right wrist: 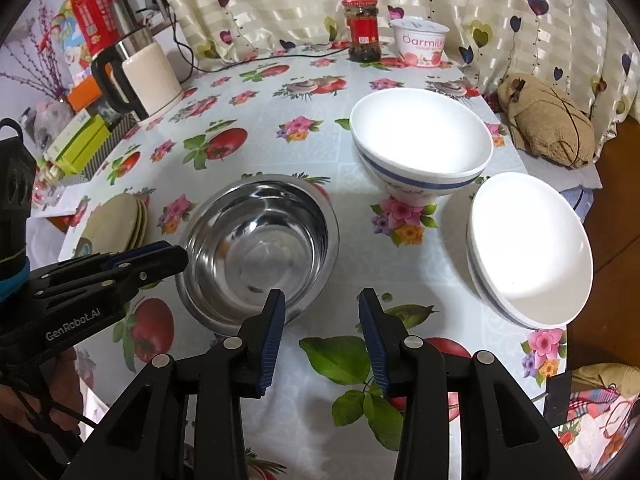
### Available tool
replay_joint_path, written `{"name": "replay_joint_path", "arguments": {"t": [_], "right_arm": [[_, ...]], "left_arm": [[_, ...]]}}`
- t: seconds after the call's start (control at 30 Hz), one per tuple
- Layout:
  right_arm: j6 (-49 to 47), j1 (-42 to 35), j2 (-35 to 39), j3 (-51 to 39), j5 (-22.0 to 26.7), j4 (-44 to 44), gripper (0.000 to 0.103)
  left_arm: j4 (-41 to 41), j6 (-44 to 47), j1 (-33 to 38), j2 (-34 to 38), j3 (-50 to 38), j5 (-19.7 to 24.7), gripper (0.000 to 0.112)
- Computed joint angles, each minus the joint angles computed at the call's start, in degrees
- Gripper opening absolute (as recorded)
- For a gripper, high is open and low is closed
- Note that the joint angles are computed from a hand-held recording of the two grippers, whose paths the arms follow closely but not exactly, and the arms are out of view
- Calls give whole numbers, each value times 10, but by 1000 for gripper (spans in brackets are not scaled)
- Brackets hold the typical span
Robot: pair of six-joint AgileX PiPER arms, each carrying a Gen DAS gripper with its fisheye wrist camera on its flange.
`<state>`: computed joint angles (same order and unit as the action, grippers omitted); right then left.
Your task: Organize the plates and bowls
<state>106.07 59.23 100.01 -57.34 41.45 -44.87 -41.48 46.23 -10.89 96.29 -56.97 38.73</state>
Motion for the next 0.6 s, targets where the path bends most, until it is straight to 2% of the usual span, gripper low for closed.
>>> {"name": "replay_joint_path", "arguments": {"t": [0.6], "right_arm": [[-3, 2, -16, -2, 8, -15, 38]], "left_arm": [[-11, 1, 2, -16, -3, 4, 21]]}}
